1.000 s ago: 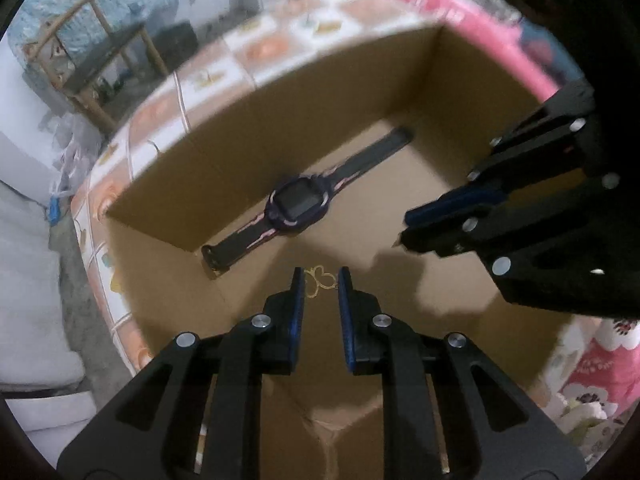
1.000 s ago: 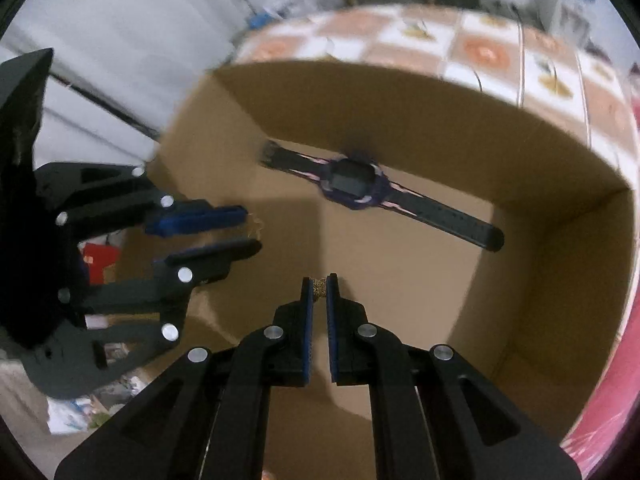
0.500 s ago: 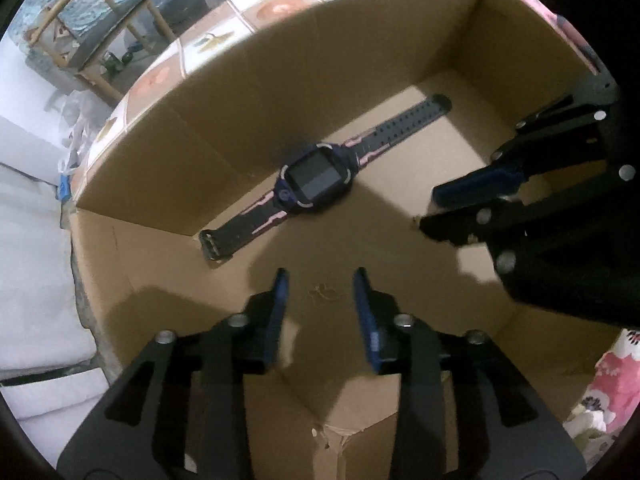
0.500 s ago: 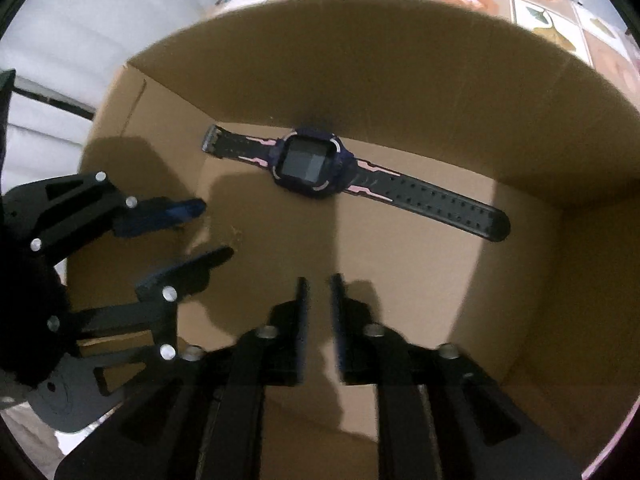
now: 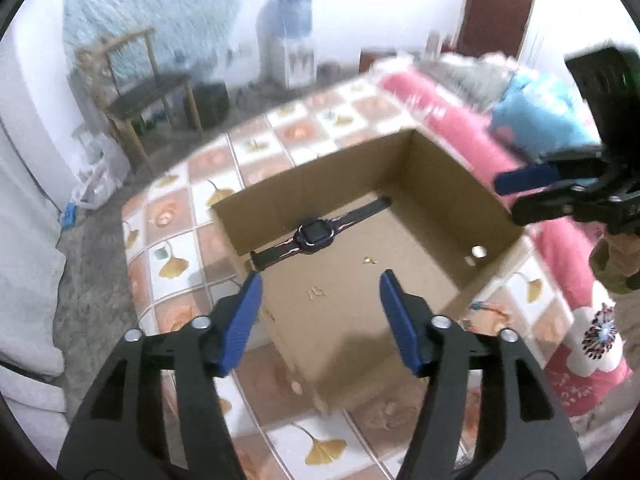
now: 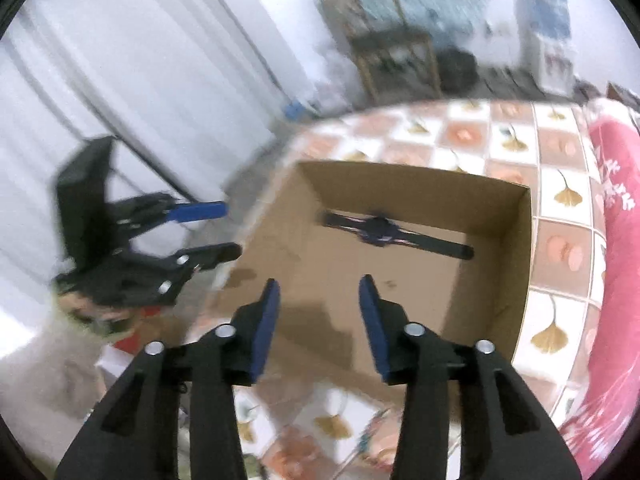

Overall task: Organize jewelry
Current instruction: 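Withdraw both tools from the box back over the table, then grasp the small gold ring on the table with the left tool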

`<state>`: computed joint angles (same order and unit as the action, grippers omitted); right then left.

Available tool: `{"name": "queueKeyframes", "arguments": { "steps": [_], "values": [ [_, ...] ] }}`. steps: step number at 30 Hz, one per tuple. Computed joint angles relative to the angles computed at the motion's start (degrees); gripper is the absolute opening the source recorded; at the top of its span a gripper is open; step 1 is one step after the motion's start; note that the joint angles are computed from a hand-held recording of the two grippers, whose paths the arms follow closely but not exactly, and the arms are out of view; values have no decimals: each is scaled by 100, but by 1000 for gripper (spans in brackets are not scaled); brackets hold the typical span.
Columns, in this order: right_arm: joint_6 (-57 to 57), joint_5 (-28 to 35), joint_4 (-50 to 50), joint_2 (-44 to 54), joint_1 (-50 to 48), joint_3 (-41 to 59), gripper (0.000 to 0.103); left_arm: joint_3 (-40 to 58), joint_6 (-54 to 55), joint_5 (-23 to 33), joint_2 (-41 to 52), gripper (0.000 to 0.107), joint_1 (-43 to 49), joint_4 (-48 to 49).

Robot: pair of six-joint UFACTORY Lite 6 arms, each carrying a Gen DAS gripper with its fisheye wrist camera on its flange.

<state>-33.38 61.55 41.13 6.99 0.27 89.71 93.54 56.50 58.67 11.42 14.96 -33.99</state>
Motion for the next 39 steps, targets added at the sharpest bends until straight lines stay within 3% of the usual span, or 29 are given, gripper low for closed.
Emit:
{"name": "queueKeyframes", "arguments": {
  "steps": [1, 5, 9, 16, 19, 25, 29, 33, 39],
  "values": [
    [-231, 95, 140, -535, -66, -600, 44, -476, 321, -42, -364, 65, 265, -257],
    [-522, -634, 332, -1972, 100, -2853, 44, -2501, 1349, -535, -1629, 66, 1028, -743],
    [-89, -1416, 348, -2625, 529, -4529, 44, -4585, 2022, -1193, -2770, 66, 1405, -826],
    [457, -2947, 465, -2239, 1592, -5505, 44, -6643, 2739, -1526, -3907, 66, 1330, -1300],
    [1051, -3656, 56, -2040, 2203, -5499, 44, -7056, 2916, -1755, -4206, 66, 1047, -1447],
    [1326, -4212, -282, -1571, 2513, -5263, 43, -7231, 3143, -2475, -4105, 66, 473, -1767],
    [1881, -4538, -903, -1243, 2787, -5080, 37, -7262, 3460, -2577, -3873, 64, 510, -2021],
    [2253, -4764, -1333, -1055, 2983, -4983, 35, -7215, 3659, -2712, -3780, 56, 515, -2211],
    [2399, -4824, -1592, -957, 3004, -4946, 35, -6838, 3950, -3014, -3037, 33, 405, -2455]
  ]
}}
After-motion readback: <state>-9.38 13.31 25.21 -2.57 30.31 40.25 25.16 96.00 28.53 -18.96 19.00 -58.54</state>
